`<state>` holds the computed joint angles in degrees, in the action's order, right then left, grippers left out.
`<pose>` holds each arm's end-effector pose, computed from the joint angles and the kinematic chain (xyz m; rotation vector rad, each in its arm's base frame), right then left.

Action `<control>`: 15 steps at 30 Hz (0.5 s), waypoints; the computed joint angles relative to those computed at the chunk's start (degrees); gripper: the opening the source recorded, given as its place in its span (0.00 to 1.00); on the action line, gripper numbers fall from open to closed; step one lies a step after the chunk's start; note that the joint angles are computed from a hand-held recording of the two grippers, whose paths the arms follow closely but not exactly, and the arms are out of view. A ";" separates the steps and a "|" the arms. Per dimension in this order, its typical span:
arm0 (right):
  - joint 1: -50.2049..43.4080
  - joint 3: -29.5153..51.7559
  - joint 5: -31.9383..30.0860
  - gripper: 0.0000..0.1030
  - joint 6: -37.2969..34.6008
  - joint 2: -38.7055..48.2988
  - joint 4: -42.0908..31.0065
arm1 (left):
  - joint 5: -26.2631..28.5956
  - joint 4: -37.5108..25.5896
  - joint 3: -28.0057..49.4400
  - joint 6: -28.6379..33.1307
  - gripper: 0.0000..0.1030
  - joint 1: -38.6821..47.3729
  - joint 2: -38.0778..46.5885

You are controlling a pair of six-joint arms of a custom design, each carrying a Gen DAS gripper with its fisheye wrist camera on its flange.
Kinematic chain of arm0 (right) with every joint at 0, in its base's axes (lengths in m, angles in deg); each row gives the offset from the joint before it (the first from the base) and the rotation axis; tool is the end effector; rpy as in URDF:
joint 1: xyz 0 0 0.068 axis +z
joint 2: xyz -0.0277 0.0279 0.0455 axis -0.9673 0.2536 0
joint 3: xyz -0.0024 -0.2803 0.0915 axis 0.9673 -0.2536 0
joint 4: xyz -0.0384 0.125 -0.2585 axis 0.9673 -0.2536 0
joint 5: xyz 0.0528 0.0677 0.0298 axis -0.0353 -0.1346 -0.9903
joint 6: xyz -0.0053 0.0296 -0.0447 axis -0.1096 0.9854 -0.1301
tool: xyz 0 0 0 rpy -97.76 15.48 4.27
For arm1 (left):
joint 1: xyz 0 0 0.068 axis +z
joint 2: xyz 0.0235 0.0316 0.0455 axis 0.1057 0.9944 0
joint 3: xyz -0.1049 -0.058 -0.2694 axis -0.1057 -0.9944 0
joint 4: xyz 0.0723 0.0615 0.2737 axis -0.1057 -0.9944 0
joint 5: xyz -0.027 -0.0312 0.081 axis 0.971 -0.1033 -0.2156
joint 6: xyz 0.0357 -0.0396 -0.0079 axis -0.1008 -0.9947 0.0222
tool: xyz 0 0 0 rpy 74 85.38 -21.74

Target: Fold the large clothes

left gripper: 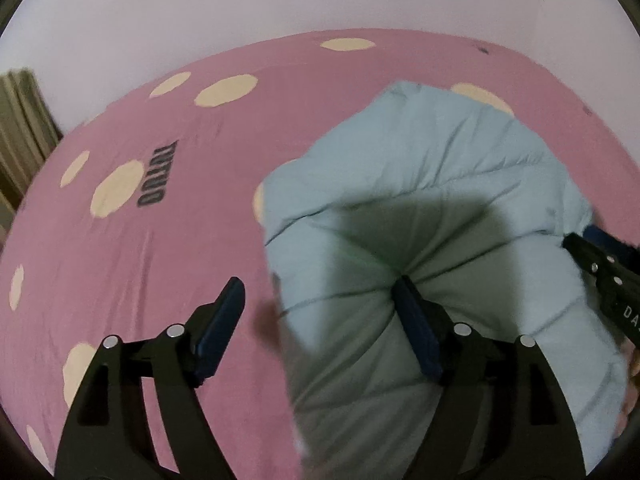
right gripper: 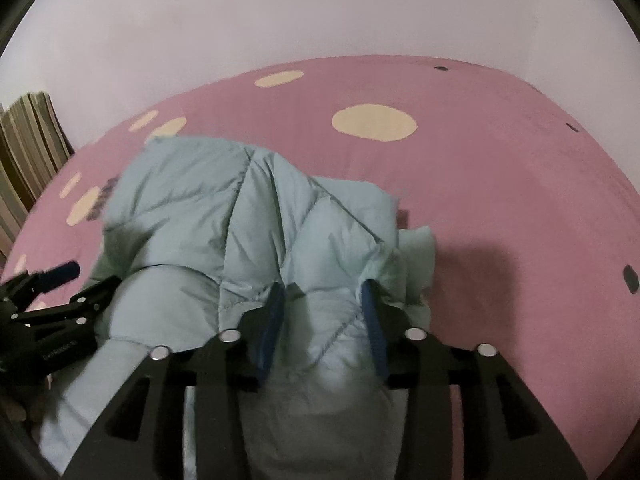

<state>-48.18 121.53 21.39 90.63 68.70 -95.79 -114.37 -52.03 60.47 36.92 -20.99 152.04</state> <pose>0.3104 0.1587 0.2473 -0.2931 2.4659 0.2939 0.2701 -0.1205 0.2277 -0.3258 2.5316 0.2112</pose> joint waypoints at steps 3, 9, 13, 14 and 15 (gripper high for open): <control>-1.58 -0.84 -1.58 0.52 0.71 -2.94 -0.90 | 2.44 -1.48 -2.94 -3.64 0.77 1.61 -6.44; -4.86 -2.36 -8.31 0.53 1.95 -5.17 -3.26 | 9.15 0.20 -10.02 -8.76 0.81 3.02 -17.29; -4.22 -3.59 -8.33 0.58 2.79 -4.71 -2.70 | 9.64 1.85 -11.19 -9.94 0.82 1.30 -15.23; -3.98 -3.72 -8.35 0.58 3.02 -4.57 -2.61 | 9.15 2.47 -11.37 -10.36 0.82 0.69 -14.57; -3.84 -3.86 -8.57 0.60 3.13 -4.31 -2.48 | 9.28 3.08 -11.47 -10.11 0.82 0.81 -14.15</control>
